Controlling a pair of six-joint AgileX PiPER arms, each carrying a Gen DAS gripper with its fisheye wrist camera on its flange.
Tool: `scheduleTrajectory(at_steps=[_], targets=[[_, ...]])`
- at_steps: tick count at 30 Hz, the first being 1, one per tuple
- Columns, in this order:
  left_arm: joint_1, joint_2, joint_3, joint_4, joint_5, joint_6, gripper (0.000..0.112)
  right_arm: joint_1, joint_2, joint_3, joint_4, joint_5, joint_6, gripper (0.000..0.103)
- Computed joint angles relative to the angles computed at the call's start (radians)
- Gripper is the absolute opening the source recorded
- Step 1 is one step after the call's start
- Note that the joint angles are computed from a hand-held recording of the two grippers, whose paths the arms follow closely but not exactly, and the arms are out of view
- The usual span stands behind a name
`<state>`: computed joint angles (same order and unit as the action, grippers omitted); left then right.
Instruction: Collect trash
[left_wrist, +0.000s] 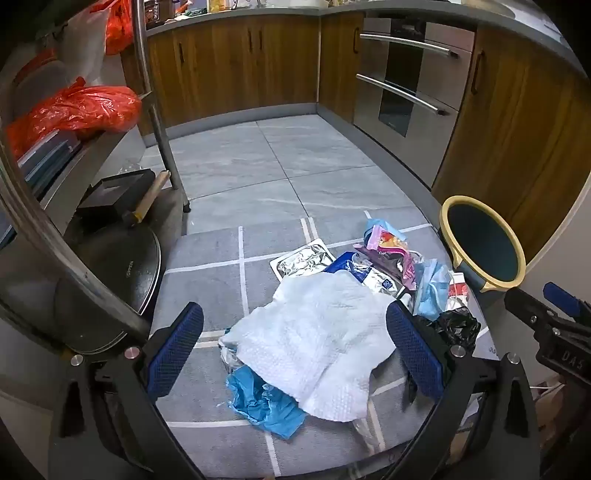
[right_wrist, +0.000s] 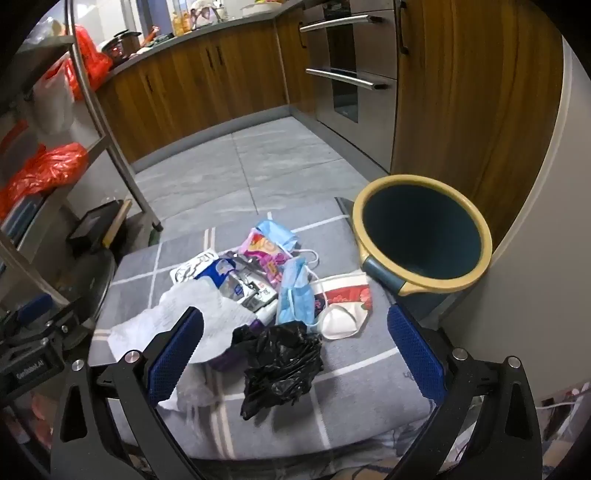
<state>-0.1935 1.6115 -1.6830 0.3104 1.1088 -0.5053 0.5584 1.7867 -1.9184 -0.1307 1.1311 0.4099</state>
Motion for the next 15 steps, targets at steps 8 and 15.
scheduleTrajectory(at_steps=[8, 15], targets=[[-0.001, 0.009, -0.004, -0.004, 0.0, 0.012, 0.098, -0.001, 0.008, -0.016, -0.01, 0.025, -0.005, 0.099], [-0.01, 0.003, 0.014, 0.002, -0.007, 0.001, 0.098, 0.001, 0.007, -0.015, -0.023, 0.021, 0.007, 0.099]])
